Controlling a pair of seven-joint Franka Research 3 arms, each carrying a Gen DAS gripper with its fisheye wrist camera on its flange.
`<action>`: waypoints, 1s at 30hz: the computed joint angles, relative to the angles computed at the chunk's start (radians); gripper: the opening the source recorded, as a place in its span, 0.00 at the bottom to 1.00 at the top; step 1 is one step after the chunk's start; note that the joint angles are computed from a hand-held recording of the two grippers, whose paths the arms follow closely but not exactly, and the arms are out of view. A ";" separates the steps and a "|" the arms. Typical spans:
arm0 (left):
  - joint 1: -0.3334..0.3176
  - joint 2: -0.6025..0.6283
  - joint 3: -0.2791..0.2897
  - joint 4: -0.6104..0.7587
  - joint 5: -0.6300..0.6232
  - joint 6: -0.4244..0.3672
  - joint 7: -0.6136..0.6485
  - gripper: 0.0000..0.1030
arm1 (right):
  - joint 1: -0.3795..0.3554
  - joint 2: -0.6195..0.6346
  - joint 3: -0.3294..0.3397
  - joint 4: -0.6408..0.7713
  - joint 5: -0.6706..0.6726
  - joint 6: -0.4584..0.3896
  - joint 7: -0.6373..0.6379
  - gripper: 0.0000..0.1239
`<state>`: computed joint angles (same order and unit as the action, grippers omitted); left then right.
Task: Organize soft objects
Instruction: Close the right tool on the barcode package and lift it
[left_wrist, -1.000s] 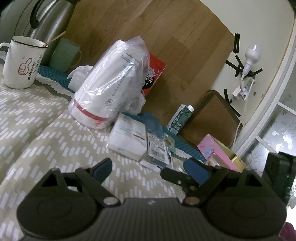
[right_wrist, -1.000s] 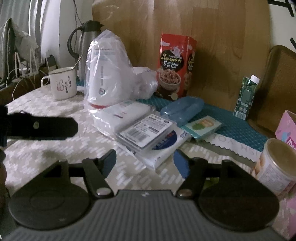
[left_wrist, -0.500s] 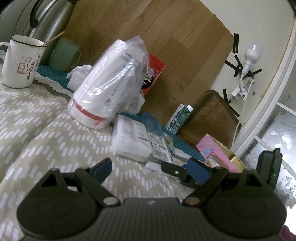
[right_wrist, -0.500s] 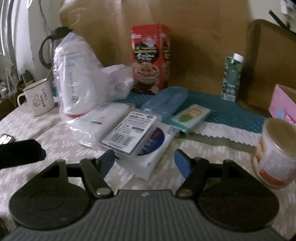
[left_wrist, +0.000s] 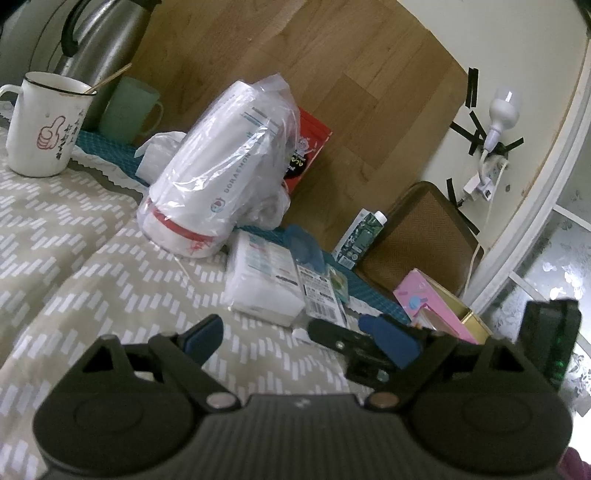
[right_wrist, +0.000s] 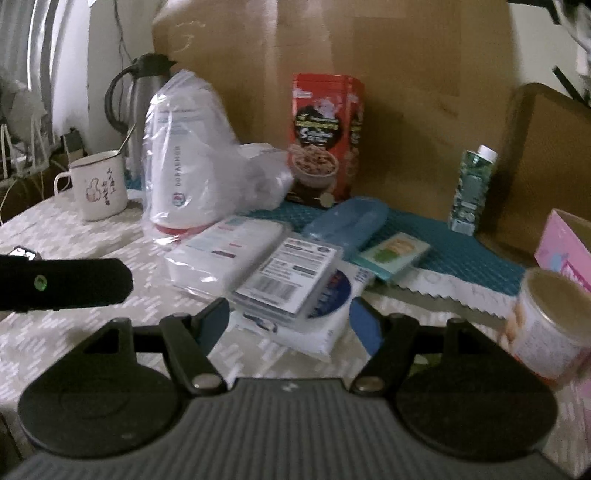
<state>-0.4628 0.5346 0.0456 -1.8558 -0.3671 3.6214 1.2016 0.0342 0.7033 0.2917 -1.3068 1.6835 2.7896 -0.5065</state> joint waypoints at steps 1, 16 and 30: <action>0.003 0.000 -0.002 0.001 0.003 -0.001 -0.001 0.89 | 0.006 0.007 -0.003 0.011 -0.011 0.003 0.011 0.60; 0.037 -0.001 -0.027 -0.007 0.059 0.007 -0.050 0.91 | -0.024 0.077 0.072 0.095 -0.185 0.065 0.187 0.51; 0.028 0.002 -0.018 -0.004 0.055 0.006 -0.048 0.91 | 0.001 0.079 0.038 0.139 -0.127 0.095 0.283 0.65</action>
<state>-0.4351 0.5363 0.0277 -1.8596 -0.3123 3.6277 1.1535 0.0355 0.7825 0.3293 -1.1678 1.5565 2.8849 -0.2230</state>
